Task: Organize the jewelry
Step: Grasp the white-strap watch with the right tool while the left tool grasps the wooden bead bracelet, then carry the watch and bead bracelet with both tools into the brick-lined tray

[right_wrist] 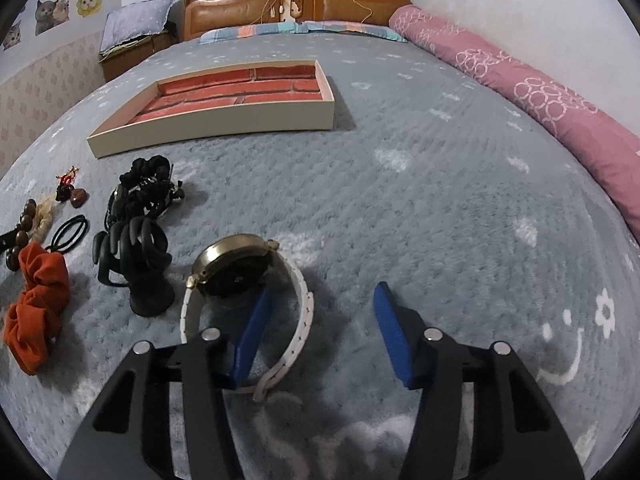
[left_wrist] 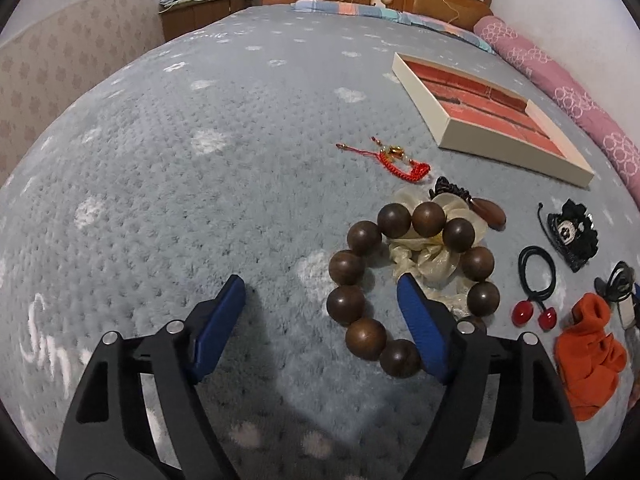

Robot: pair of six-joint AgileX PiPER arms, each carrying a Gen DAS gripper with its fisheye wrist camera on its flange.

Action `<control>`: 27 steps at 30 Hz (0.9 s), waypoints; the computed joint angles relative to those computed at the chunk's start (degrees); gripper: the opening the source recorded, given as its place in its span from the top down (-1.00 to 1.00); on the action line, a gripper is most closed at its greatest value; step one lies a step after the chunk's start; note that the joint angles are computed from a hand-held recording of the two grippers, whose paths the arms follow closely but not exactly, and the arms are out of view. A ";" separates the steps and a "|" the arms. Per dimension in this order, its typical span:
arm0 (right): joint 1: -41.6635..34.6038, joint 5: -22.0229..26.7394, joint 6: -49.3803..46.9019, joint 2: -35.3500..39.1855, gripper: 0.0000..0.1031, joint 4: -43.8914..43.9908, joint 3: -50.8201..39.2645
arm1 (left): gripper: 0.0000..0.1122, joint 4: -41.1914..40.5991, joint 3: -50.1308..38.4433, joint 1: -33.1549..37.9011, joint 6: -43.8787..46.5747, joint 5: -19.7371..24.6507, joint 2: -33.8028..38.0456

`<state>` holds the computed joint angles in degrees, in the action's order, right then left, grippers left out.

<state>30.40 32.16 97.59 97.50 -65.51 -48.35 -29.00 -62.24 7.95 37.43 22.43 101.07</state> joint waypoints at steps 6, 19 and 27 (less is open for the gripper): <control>-1.36 -2.06 -3.24 0.89 0.21 1.59 -1.49 | -0.35 7.60 -1.85 -1.75 -6.89 0.20 1.50; -1.09 -3.31 -4.30 1.14 0.79 0.54 -1.88 | 0.38 14.76 -0.96 -4.38 -11.11 -1.61 0.85; 0.09 -3.20 0.80 -1.11 0.86 -4.73 0.32 | 0.68 7.80 -0.33 -2.82 -4.26 -0.55 0.03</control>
